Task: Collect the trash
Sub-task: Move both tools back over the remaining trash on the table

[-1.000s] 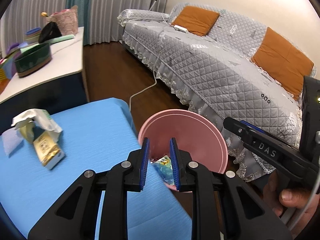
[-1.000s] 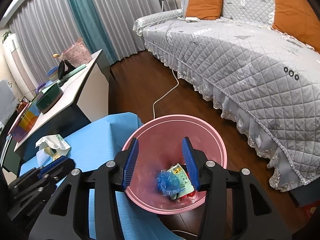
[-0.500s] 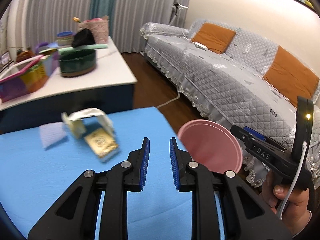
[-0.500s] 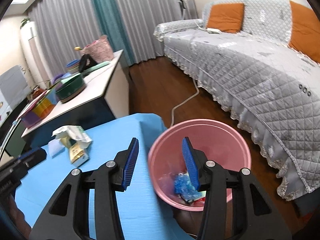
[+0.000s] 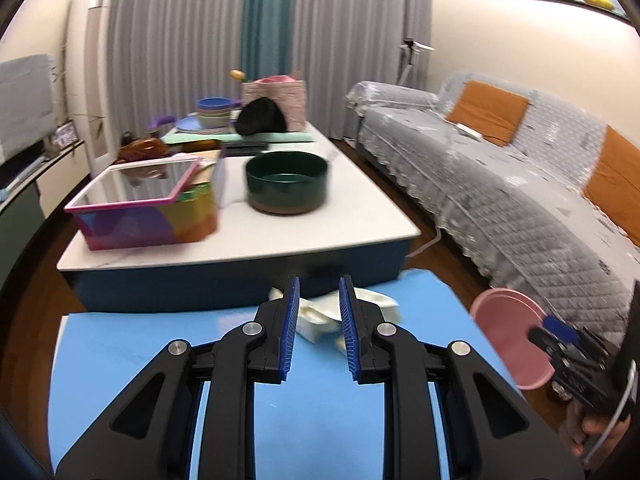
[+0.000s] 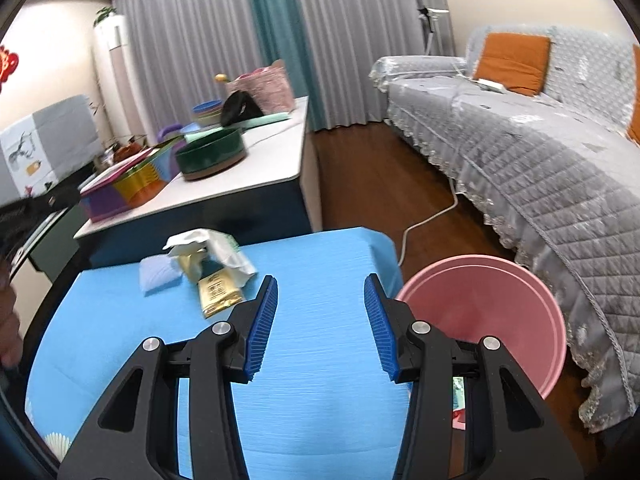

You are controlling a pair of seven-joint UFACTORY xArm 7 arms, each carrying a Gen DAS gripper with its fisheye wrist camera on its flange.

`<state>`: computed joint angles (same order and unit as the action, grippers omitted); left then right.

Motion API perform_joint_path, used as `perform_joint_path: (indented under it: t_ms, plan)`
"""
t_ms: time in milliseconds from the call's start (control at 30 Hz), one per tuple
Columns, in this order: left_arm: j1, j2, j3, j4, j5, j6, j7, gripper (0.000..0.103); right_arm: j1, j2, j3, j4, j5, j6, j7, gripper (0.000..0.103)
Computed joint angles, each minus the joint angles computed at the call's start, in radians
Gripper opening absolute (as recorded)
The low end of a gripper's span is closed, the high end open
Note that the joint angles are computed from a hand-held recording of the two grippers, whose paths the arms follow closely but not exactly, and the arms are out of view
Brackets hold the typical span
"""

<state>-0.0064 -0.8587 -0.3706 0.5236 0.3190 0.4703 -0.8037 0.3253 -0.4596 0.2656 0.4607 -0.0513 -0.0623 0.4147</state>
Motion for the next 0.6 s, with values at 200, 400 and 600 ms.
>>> perform_joint_path:
  t_ms: [200, 400, 600]
  plan:
    - [0.059, 0.02, 0.053, -0.107, -0.018, -0.092, -0.039, 0.021, -0.031, 0.064, 0.065, 0.019, -0.023, -0.03, 0.006, 0.046]
    - [0.13, 0.113, 0.03, -0.14, 0.005, -0.159, -0.069, 0.021, -0.116, 0.148, 0.176, 0.063, -0.053, -0.055, 0.022, 0.046]
    - [0.174, 0.173, 0.031, -0.148, 0.032, -0.199, -0.081, 0.022, -0.275, 0.234, 0.373, 0.139, -0.109, -0.062, 0.046, 0.07]
